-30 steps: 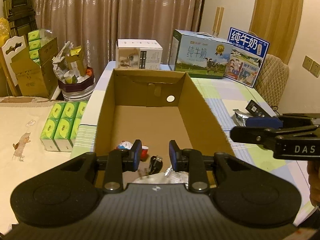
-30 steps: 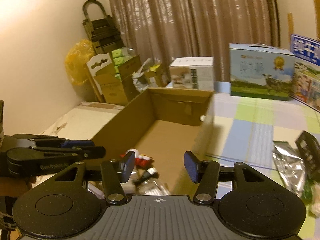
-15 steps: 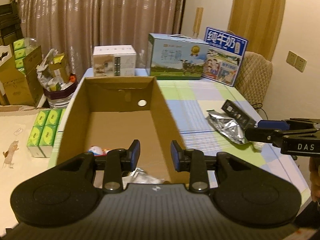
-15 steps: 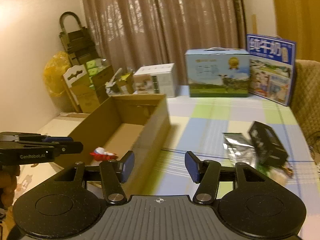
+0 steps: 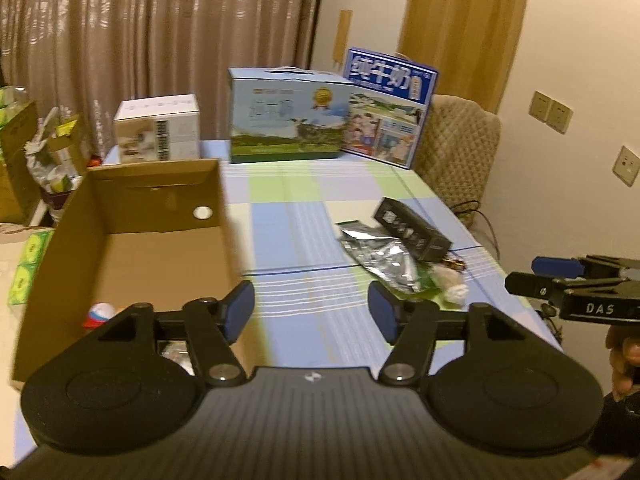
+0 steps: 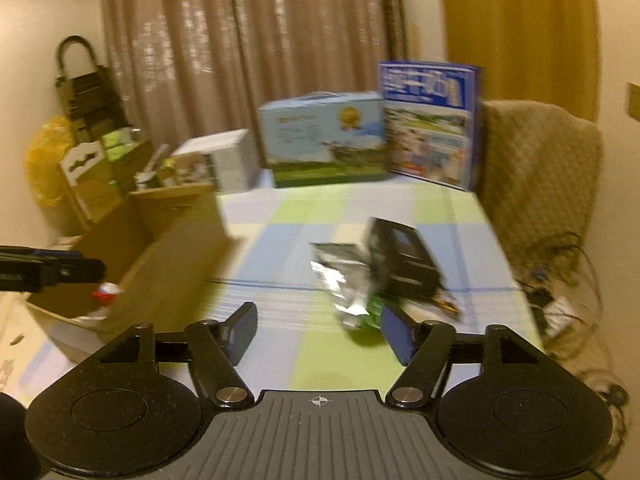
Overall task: Organize objects
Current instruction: 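Move both open grippers back over the items on the table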
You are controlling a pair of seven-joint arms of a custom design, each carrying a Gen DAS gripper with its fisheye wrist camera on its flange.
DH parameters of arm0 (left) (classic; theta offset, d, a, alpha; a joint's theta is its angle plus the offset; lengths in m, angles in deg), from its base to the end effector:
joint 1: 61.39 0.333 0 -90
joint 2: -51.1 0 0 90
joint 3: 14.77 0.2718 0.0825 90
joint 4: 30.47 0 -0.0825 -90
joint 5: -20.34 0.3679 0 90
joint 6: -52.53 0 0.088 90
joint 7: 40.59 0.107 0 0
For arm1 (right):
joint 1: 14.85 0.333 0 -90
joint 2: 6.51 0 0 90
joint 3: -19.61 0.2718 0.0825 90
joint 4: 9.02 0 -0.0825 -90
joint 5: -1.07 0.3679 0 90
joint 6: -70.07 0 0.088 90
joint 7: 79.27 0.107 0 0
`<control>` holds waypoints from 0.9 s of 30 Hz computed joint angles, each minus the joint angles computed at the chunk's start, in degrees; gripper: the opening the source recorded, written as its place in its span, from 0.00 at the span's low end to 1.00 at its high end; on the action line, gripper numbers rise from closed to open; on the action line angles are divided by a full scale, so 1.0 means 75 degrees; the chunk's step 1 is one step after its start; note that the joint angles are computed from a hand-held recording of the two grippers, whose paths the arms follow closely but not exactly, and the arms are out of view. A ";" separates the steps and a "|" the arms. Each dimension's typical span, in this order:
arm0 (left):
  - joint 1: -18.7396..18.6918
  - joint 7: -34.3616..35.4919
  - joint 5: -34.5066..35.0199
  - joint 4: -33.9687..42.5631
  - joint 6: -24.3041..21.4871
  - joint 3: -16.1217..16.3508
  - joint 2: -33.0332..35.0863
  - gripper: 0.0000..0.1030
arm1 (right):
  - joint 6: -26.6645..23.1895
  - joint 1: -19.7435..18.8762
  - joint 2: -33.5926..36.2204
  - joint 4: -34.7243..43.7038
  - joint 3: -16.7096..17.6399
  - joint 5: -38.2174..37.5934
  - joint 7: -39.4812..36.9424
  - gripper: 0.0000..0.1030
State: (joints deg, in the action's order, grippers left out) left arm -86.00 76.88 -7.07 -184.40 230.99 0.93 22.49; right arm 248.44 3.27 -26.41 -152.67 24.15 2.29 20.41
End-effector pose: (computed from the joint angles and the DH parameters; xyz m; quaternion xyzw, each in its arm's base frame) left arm 0.4278 -0.0253 0.4513 -0.5904 0.6731 -0.3801 0.2322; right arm 0.4384 0.1832 0.4901 -0.6921 0.5574 -0.2280 0.3978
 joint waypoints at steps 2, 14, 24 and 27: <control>-0.0313 0.0016 -0.0090 0.0048 0.0101 0.0061 0.0120 0.64 | -0.0052 -0.0315 -0.0121 -0.0195 0.0074 -0.0078 0.0148 0.68; -0.2619 0.0931 -0.1458 0.1007 0.0455 0.1245 0.1683 0.88 | 0.0061 -0.0276 0.0325 -0.0339 -0.0619 0.0246 -0.0088 0.70; -0.4173 0.3885 -0.5132 0.2519 0.0381 0.2377 0.3632 0.95 | 0.0202 0.0978 0.2061 0.0994 -0.1554 0.2640 -0.2056 0.70; -0.3862 0.4571 -0.6033 0.2928 0.0217 0.2084 0.4204 0.95 | 0.0075 0.1047 0.2545 0.1524 -0.1489 0.3805 -0.3087 0.70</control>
State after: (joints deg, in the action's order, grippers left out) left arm -114.96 111.16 -52.32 -162.43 232.62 16.56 54.02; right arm 249.00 11.13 -7.33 -141.24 12.98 30.83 -2.74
